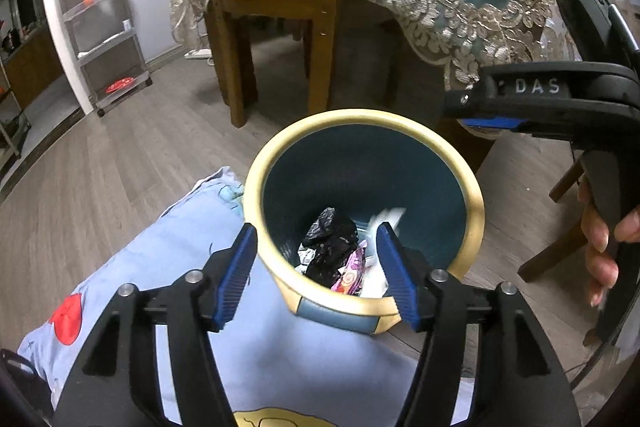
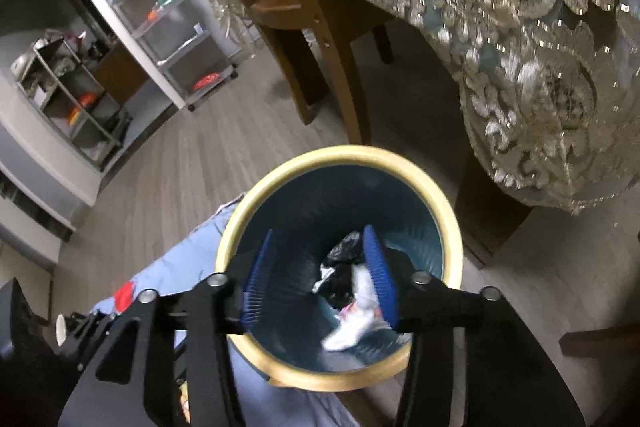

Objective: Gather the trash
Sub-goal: 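Open both tools to drop the wrapper and tissue into the wastebasket, then move both tools back over the remaining trash pile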

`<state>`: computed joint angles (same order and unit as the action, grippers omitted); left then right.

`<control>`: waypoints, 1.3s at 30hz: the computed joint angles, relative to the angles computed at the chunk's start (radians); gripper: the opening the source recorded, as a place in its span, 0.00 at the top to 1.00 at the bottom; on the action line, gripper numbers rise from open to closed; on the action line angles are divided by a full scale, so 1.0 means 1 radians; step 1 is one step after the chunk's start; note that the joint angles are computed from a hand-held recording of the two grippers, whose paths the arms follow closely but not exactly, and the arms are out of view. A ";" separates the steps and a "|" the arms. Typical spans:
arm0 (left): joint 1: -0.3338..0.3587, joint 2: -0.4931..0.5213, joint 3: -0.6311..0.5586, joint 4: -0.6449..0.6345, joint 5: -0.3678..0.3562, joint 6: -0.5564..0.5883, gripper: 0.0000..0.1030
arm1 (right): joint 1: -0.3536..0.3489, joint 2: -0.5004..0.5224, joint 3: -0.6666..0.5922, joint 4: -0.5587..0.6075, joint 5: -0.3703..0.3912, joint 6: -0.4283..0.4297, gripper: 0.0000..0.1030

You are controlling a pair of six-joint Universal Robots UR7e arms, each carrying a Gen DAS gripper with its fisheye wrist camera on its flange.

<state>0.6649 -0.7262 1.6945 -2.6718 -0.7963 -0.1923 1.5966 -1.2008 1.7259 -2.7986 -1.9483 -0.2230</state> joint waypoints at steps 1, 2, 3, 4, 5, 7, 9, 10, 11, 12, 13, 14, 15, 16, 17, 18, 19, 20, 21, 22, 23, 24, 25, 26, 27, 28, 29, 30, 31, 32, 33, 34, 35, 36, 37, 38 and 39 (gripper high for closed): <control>-0.001 -0.007 0.007 0.003 0.006 -0.009 0.31 | 0.002 -0.001 0.001 0.001 0.000 0.006 0.42; -0.003 -0.012 0.013 0.003 0.013 -0.013 0.29 | 0.002 -0.002 0.001 0.006 0.005 0.008 0.37; -0.007 -0.021 0.025 0.004 0.025 -0.017 0.24 | 0.004 -0.004 0.001 0.010 0.012 0.007 0.33; -0.011 -0.029 0.033 0.006 0.034 -0.020 0.21 | 0.008 -0.005 0.003 0.007 0.013 0.000 0.25; -0.015 -0.040 0.044 0.010 0.045 -0.027 0.19 | 0.013 -0.009 0.008 -0.001 0.019 -0.017 0.17; -0.028 -0.074 0.073 0.015 0.066 -0.053 0.11 | 0.023 -0.015 0.014 -0.016 0.029 -0.047 0.10; -0.042 -0.113 0.106 0.019 0.085 -0.078 0.09 | 0.038 -0.025 0.029 -0.046 0.029 -0.084 0.08; -0.049 -0.133 0.121 0.029 0.099 -0.095 0.08 | 0.045 -0.032 0.037 -0.052 0.029 -0.096 0.08; -0.055 -0.149 0.131 0.041 0.109 -0.110 0.07 | 0.052 -0.039 0.044 -0.054 0.030 -0.103 0.08; -0.066 -0.178 0.151 0.060 0.126 -0.140 0.07 | 0.061 -0.048 0.055 -0.057 0.034 -0.110 0.08; -0.072 -0.196 0.163 0.070 0.134 -0.158 0.07 | 0.072 -0.057 0.066 -0.061 0.029 -0.118 0.07; -0.082 -0.224 0.181 0.089 0.145 -0.187 0.07 | 0.085 -0.065 0.078 -0.071 0.023 -0.129 0.07; -0.092 -0.252 0.196 0.116 0.159 -0.217 0.07 | 0.095 -0.070 0.086 -0.079 0.019 -0.140 0.07; -0.099 -0.267 0.201 0.139 0.169 -0.237 0.07 | 0.109 -0.077 0.099 -0.093 0.012 -0.160 0.06; -0.108 -0.291 0.212 0.164 0.182 -0.259 0.07 | 0.124 -0.082 0.114 -0.110 0.001 -0.182 0.06; -0.123 -0.322 0.229 0.192 0.198 -0.287 0.06 | 0.136 -0.086 0.123 -0.118 -0.005 -0.198 0.06; -0.133 -0.344 0.240 0.212 0.208 -0.305 0.06 | 0.151 -0.091 0.135 -0.123 -0.013 -0.219 0.06; -0.150 -0.375 0.256 0.245 0.219 -0.335 0.06 | 0.163 -0.098 0.149 -0.131 -0.018 -0.232 0.06; -0.163 -0.402 0.270 0.272 0.229 -0.358 0.06 | 0.179 -0.106 0.169 -0.145 -0.020 -0.253 0.06; -0.173 -0.422 0.280 0.293 0.237 -0.375 0.06 | 0.194 -0.113 0.187 -0.154 -0.023 -0.272 0.05; -0.186 -0.449 0.292 0.326 0.245 -0.401 0.06 | 0.211 -0.118 0.203 -0.163 -0.034 -0.292 0.05; -0.198 -0.474 0.303 0.359 0.252 -0.425 0.06 | 0.222 -0.123 0.218 -0.174 -0.038 -0.308 0.05; -0.214 -0.505 0.318 0.401 0.258 -0.457 0.06 | 0.235 -0.130 0.235 -0.182 -0.040 -0.324 0.05; -0.227 -0.530 0.328 0.439 0.263 -0.486 0.06 | 0.248 -0.136 0.250 -0.184 -0.042 -0.337 0.05; -0.239 -0.555 0.339 0.474 0.267 -0.513 0.06 | 0.258 -0.142 0.264 -0.187 -0.044 -0.341 0.05; -0.255 -0.587 0.353 0.522 0.271 -0.550 0.06 | 0.268 -0.150 0.279 -0.187 -0.040 -0.341 0.05; -0.272 -0.620 0.366 0.571 0.275 -0.586 0.06 | 0.278 -0.157 0.291 -0.179 -0.037 -0.337 0.05; -0.288 -0.651 0.378 0.626 0.279 -0.625 0.06 | 0.283 -0.162 0.302 -0.178 -0.035 -0.333 0.05; -0.303 -0.676 0.387 0.679 0.283 -0.663 0.06 | 0.291 -0.169 0.316 -0.178 -0.033 -0.326 0.05; -0.317 -0.700 0.394 0.733 0.286 -0.700 0.06 | 0.299 -0.177 0.328 -0.172 -0.028 -0.320 0.05; -0.331 -0.724 0.401 0.785 0.286 -0.737 0.06 | 0.308 -0.181 0.336 -0.168 -0.030 -0.314 0.05; -0.351 -0.755 0.412 0.853 0.285 -0.792 0.06 | 0.317 -0.186 0.346 -0.168 -0.030 -0.307 0.05; -0.364 -0.777 0.419 0.894 0.283 -0.829 0.06 | 0.322 -0.191 0.356 -0.167 -0.026 -0.300 0.05; -0.381 -0.806 0.430 0.942 0.277 -0.878 0.06 | 0.328 -0.195 0.363 -0.165 -0.023 -0.291 0.05; -0.393 -0.829 0.439 0.976 0.273 -0.914 0.06 | 0.332 -0.200 0.372 -0.160 -0.018 -0.279 0.05; -0.405 -0.846 0.446 1.010 0.271 -0.948 0.06 | 0.338 -0.203 0.382 -0.156 -0.015 -0.265 0.05; -0.417 -0.866 0.453 1.050 0.267 -0.986 0.06 | 0.341 -0.206 0.392 -0.157 -0.017 -0.257 0.05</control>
